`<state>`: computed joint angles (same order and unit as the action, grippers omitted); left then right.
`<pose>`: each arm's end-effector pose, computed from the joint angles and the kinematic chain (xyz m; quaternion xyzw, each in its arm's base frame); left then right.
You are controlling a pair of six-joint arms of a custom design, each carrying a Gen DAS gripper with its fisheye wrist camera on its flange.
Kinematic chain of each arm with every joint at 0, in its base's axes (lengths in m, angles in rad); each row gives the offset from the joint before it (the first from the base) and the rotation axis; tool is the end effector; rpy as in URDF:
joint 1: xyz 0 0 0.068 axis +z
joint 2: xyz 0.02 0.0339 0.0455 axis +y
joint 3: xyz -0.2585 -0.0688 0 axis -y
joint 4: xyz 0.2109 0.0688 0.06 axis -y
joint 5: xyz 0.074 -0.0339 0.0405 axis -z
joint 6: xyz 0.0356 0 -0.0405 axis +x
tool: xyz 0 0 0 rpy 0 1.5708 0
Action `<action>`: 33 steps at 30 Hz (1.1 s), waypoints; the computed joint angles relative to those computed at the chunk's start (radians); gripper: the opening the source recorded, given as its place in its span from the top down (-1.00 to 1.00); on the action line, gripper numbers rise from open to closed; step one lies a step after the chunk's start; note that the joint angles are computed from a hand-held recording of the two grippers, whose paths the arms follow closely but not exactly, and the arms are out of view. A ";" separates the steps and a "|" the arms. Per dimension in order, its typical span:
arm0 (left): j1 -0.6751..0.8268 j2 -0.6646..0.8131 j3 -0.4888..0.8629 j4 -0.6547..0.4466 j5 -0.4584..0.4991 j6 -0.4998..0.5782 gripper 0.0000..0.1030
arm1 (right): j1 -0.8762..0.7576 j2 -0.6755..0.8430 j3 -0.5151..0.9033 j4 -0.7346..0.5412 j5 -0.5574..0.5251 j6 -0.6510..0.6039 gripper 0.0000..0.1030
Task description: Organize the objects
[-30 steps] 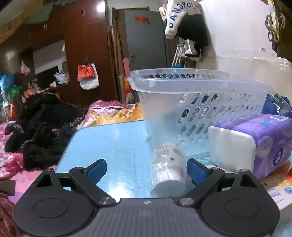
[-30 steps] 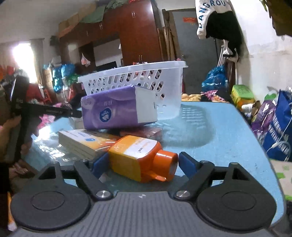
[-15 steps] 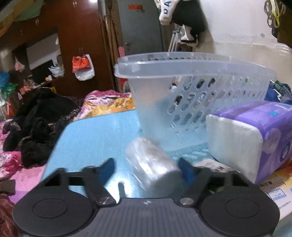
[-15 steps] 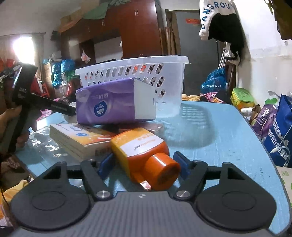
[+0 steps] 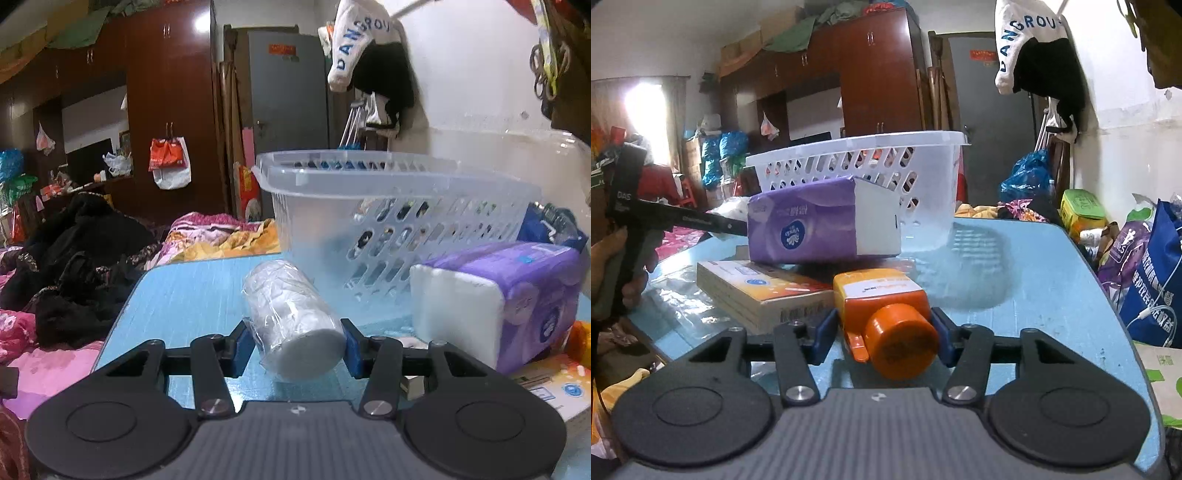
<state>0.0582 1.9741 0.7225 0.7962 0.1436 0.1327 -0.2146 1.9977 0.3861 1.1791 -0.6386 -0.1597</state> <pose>0.3424 0.0148 0.1218 0.0695 0.8443 -0.0103 0.5313 0.2698 -0.0371 0.0926 -0.1472 0.8041 0.1646 0.5519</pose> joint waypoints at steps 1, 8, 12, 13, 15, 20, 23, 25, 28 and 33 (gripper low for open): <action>0.003 -0.010 -0.025 0.029 0.009 -0.004 -0.02 | -0.004 -0.002 -0.005 0.012 -0.004 0.002 -0.10; 0.014 -0.059 -0.094 0.125 0.058 -0.017 -0.02 | -0.061 -0.076 -0.061 0.076 -0.049 0.041 -0.10; 0.006 -0.086 -0.159 0.234 0.075 -0.045 -0.02 | -0.076 -0.121 -0.045 0.057 -0.070 0.086 -0.10; 0.004 -0.094 -0.174 0.259 0.078 -0.052 -0.02 | -0.075 -0.134 -0.039 0.050 -0.071 0.095 -0.10; 0.001 -0.114 -0.193 0.288 0.090 -0.059 -0.02 | -0.076 -0.174 -0.014 0.017 -0.075 0.116 -0.10; -0.021 -0.207 -0.094 0.123 0.123 -0.070 -0.02 | -0.016 -0.284 0.143 -0.189 -0.036 0.152 -0.10; -0.057 -0.215 0.073 -0.057 0.096 -0.068 -0.02 | 0.059 -0.287 0.337 -0.403 0.029 0.149 -0.10; -0.087 -0.177 0.228 -0.196 0.050 -0.058 -0.02 | 0.106 -0.253 0.479 -0.536 0.070 0.139 -0.10; -0.126 -0.082 0.474 -0.429 -0.004 -0.040 -0.02 | 0.172 -0.175 0.683 -0.720 0.152 0.118 -0.10; -0.159 0.068 0.780 -0.690 -0.093 -0.015 -0.02 | 0.232 -0.046 0.917 -0.917 0.271 0.083 -0.10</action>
